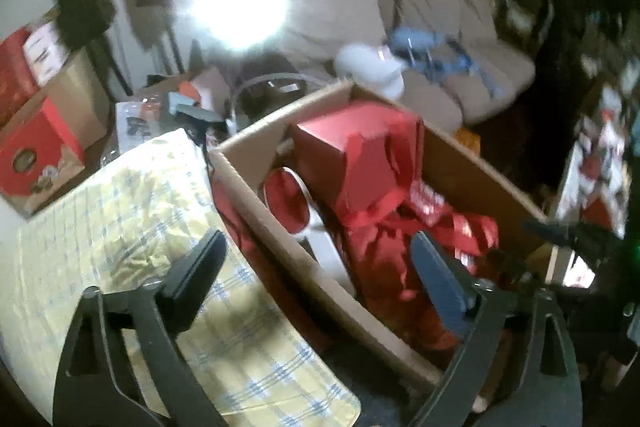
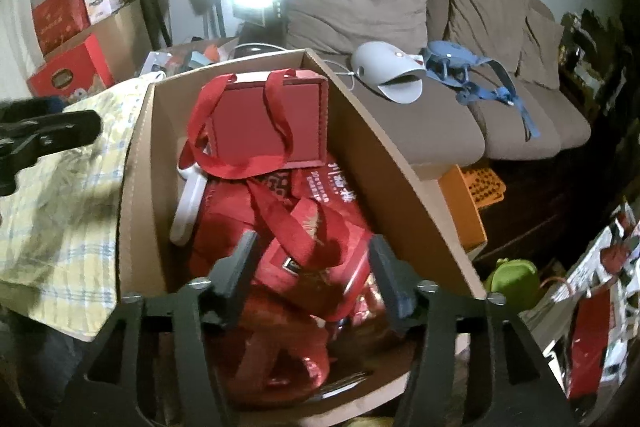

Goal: Organize objects
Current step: 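Open the left tool while the right tool opens, releasing the ribbon handles, then withdraw both open tools upward from the cardboard box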

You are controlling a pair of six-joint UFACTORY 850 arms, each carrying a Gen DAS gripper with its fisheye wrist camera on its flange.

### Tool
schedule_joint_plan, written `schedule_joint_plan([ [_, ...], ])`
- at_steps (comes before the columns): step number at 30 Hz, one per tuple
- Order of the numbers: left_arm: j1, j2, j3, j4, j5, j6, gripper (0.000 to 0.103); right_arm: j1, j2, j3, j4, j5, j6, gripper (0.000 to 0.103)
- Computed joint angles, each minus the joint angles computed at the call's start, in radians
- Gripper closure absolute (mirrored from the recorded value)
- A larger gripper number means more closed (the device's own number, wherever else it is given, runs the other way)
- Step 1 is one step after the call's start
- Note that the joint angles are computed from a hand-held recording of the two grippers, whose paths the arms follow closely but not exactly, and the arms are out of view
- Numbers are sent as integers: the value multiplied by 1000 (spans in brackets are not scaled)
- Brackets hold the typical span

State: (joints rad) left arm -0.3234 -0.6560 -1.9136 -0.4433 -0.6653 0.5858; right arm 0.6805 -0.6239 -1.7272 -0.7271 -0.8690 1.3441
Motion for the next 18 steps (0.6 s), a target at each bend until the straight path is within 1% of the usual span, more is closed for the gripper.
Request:
schedule_joint_plan([
  [1,6,15,34,-27,35,14,6,0,-9,-13,15,-9,-5,30],
  [3,14,32,75,-14,68,-15,6,2,-25,-35,26,-29,-5,30],
  [7,28,43,92,17,40,-48,6,10,-39,-57,45,-46,14,30],
  [10,30,77,122,45,59,-54,3,28,-49,-83,41,-81,16,27],
  [13,35,113,158,17,76,-20,3,50,-54,-105,28,-112,23,23],
  [15,37,135,182,14,96,-9,3,62,-56,-116,25,-128,29,23],
  [18,39,148,192,29,94,-22,3,84,-57,-133,10,-153,47,23],
])
